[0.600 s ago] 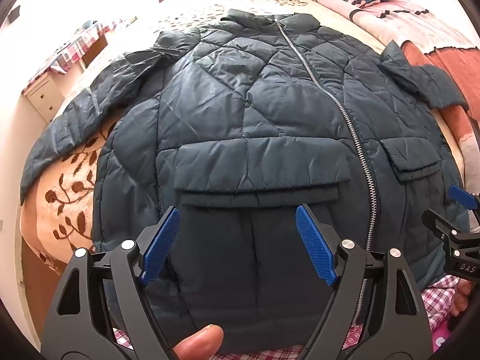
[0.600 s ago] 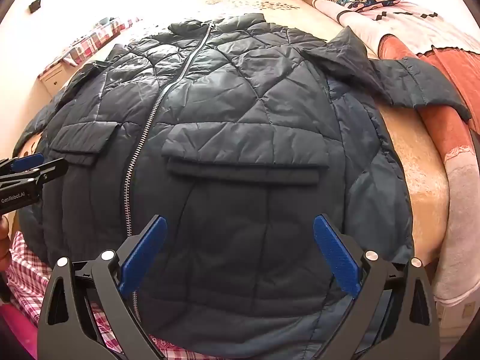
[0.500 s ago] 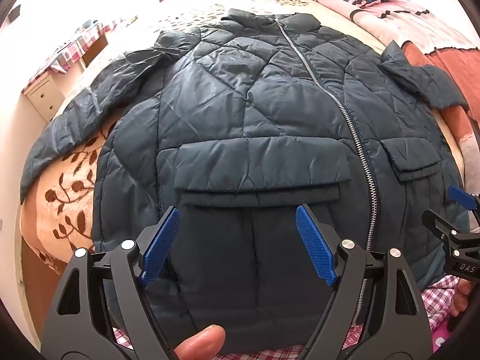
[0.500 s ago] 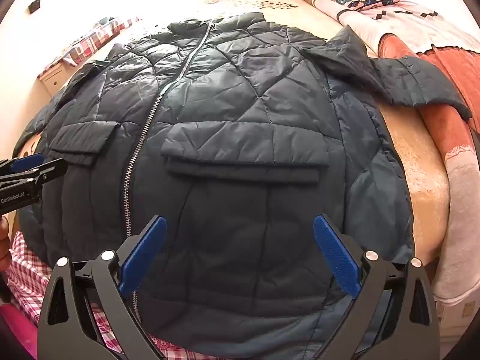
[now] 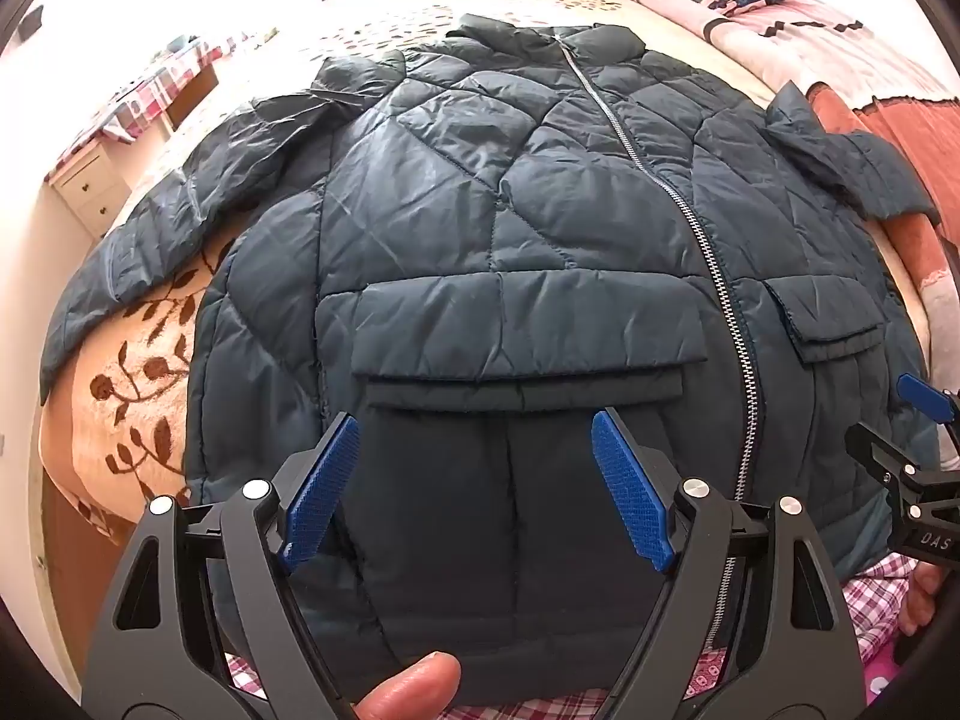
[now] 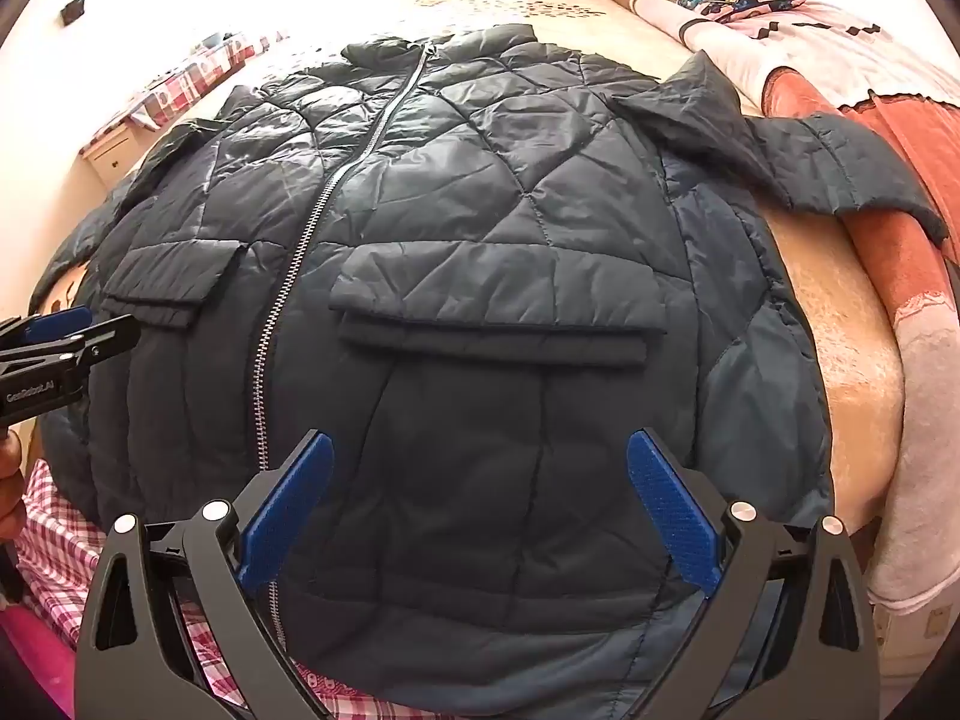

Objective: Fold large clothes

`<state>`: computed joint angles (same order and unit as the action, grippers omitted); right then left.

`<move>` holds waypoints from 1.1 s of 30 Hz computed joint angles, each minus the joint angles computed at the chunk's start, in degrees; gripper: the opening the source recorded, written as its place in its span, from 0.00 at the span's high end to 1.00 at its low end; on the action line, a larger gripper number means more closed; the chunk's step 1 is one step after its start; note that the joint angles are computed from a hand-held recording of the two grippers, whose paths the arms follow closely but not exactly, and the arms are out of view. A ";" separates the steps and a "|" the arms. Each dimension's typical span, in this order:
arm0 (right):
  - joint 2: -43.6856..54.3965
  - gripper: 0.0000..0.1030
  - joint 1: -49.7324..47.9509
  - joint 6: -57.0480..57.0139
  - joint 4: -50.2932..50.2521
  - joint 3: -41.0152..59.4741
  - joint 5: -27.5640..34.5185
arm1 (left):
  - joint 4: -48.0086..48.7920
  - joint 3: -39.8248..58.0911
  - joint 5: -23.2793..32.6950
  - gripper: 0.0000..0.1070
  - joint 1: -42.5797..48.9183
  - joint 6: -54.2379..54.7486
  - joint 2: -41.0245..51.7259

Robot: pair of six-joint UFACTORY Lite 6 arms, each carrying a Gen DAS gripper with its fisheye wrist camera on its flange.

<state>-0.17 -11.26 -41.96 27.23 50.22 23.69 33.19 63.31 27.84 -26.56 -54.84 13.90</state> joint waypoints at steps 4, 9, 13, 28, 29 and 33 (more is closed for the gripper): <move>0.06 0.07 -0.05 0.25 -0.24 0.15 0.12 | 0.20 -0.23 0.14 0.26 -0.17 -0.25 -0.20; 0.14 0.07 -0.10 0.14 -0.12 0.24 0.28 | 0.02 -0.13 0.11 0.26 -0.13 -0.05 -0.16; 0.25 0.07 -0.22 -0.22 0.15 0.27 0.34 | -0.22 -0.02 0.11 0.26 0.03 0.27 0.00; 0.02 0.07 0.24 -1.02 1.37 -0.11 0.31 | -0.82 -1.44 0.09 0.26 0.02 0.67 -1.49; 0.15 0.07 -0.05 -1.33 1.50 0.18 0.63 | -0.86 -1.86 0.05 0.26 0.02 0.66 -1.88; 0.15 0.07 -0.01 -1.33 1.65 0.11 0.58 | 1.02 -3.30 -1.92 0.26 0.46 -1.23 -0.98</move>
